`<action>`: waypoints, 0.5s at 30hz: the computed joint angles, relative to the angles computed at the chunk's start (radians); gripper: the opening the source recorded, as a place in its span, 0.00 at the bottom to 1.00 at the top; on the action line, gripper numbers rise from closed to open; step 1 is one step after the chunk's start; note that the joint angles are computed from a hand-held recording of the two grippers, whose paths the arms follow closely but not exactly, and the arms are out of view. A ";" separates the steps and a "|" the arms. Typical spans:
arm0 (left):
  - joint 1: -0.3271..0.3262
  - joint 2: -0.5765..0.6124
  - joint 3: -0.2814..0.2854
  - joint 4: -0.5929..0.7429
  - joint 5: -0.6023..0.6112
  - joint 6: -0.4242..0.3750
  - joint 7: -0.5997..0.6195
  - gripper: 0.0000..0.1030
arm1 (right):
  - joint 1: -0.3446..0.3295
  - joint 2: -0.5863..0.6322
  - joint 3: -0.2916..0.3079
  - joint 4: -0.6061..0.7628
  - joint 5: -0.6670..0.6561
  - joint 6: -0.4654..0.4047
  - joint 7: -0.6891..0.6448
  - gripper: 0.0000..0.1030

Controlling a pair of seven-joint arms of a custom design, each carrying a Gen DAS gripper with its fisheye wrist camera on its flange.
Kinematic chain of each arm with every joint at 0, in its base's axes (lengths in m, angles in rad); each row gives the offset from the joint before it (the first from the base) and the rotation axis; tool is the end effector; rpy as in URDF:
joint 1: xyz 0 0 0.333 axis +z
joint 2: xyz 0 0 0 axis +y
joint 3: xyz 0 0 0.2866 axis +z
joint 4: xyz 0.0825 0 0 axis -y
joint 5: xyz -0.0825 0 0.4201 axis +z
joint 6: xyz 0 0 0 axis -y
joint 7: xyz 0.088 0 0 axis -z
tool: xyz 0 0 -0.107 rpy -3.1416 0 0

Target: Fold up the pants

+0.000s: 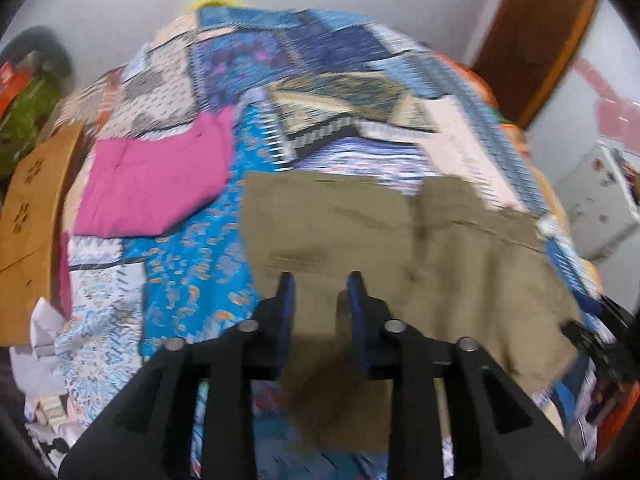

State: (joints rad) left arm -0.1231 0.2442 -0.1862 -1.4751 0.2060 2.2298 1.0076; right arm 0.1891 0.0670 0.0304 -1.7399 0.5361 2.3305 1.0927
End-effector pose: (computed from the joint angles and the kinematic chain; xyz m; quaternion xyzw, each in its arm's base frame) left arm 0.6779 -0.1952 0.5632 -0.7429 0.6151 -0.2132 0.1561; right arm 0.6419 0.1516 0.5491 -0.7902 0.5086 -0.0551 0.3373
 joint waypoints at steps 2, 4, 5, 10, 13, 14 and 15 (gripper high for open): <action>-0.004 -0.049 -0.010 -0.064 -0.004 0.057 0.012 0.56 | -0.003 -0.016 -0.002 -0.015 0.018 0.006 -0.005 0.59; -0.018 -0.059 -0.012 -0.083 0.020 0.063 0.006 0.59 | -0.003 -0.032 -0.001 -0.032 0.032 0.021 -0.013 0.60; -0.026 -0.052 -0.012 -0.077 0.037 0.040 0.000 0.59 | -0.002 -0.037 -0.001 -0.039 0.040 0.025 -0.018 0.60; -0.031 -0.091 0.005 -0.173 0.083 0.017 -0.094 0.62 | 0.006 -0.034 0.002 -0.063 0.009 0.026 0.000 0.60; -0.009 -0.168 0.014 -0.271 0.045 0.047 -0.152 0.62 | 0.001 -0.050 -0.003 -0.080 0.031 0.020 0.001 0.60; -0.008 -0.178 0.015 -0.281 0.049 0.037 -0.164 0.61 | 0.000 -0.057 -0.004 -0.085 0.029 0.023 0.000 0.60; -0.010 -0.185 0.016 -0.280 0.088 -0.007 -0.192 0.61 | -0.001 -0.062 -0.005 -0.088 0.023 0.024 -0.002 0.60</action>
State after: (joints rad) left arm -0.1330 0.0589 -0.1703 -1.7547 0.2937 2.2227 0.8154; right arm 0.1882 0.0053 0.0252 -1.8279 0.5592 2.3543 1.0905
